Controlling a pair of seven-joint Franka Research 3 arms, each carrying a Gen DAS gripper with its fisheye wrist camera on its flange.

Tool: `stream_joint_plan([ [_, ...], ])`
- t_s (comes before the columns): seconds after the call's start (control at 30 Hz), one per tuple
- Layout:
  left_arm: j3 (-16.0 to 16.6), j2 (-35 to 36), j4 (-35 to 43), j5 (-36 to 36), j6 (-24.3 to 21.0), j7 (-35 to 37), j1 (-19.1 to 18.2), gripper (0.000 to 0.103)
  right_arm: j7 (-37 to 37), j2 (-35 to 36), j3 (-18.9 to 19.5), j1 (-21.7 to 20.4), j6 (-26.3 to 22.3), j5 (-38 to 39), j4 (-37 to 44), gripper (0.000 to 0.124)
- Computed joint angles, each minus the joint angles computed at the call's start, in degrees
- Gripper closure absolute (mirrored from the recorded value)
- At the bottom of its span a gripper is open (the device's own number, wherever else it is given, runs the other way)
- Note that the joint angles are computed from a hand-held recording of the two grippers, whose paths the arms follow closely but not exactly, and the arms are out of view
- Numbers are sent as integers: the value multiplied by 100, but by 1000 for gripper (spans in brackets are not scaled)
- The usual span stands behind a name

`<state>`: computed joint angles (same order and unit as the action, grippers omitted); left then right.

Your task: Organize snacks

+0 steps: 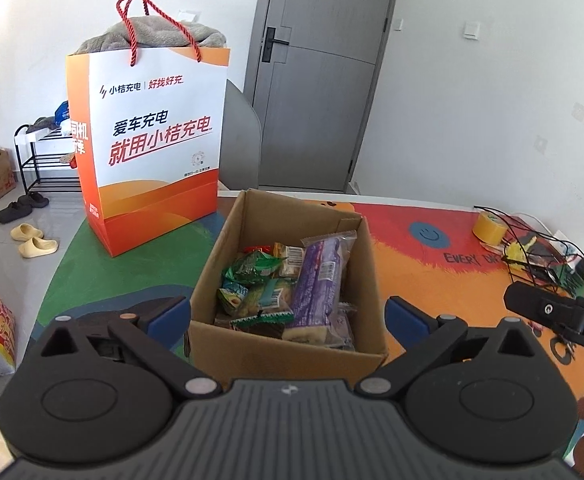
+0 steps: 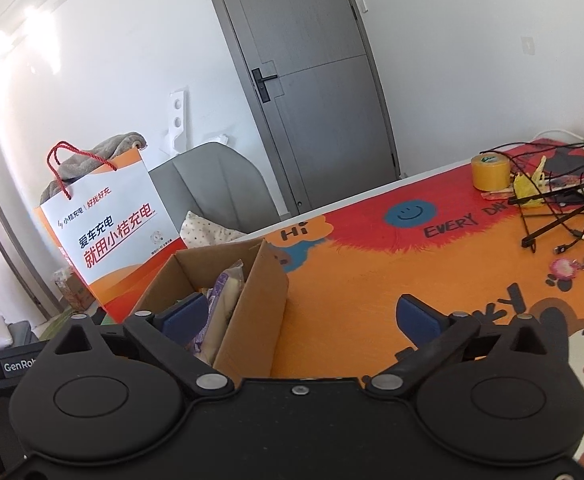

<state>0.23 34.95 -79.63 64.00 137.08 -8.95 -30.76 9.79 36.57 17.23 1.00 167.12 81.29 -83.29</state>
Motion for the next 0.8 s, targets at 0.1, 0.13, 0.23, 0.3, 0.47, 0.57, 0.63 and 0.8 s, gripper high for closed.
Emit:
stream_joint_plan([
  [0.1, -42, -68, -88, -19, -46, 105, -33, 0, -135, -155, 16, -78, -20, 140, -191, 21],
  [0.13, -51, -101, -133, -8, -50, 110, -44, 0, -201, -211, 6, -99, -43, 199, -254, 21],
  [0.23, -83, -220, -273, 59, -52, 115, -72, 0, -327, -346, -95, -68, 16, 328, -392, 21],
  [0.3, -103, -323, -385, 144, -35, 69, -86, 0, -312, -442, -169, -70, -29, 362, -492, 21],
  [0.47, -223, -604, -689, 349, -9, 40, -84, 0, -478, -731, -345, -149, -313, 608, -806, 21],
  [0.57, -280, -791, -897, 535, -64, -51, -99, 0, -458, -848, -510, -135, -495, 571, -935, 21],
  [0.63, -328, -902, -1020, 652, -151, -148, -100, 0, -444, -897, -592, -114, -497, 555, -994, 21],
  [0.8, -483, -1116, -1277, 787, -176, -273, 4, 0, -424, -1039, -708, -106, -482, 554, -1162, 21],
])
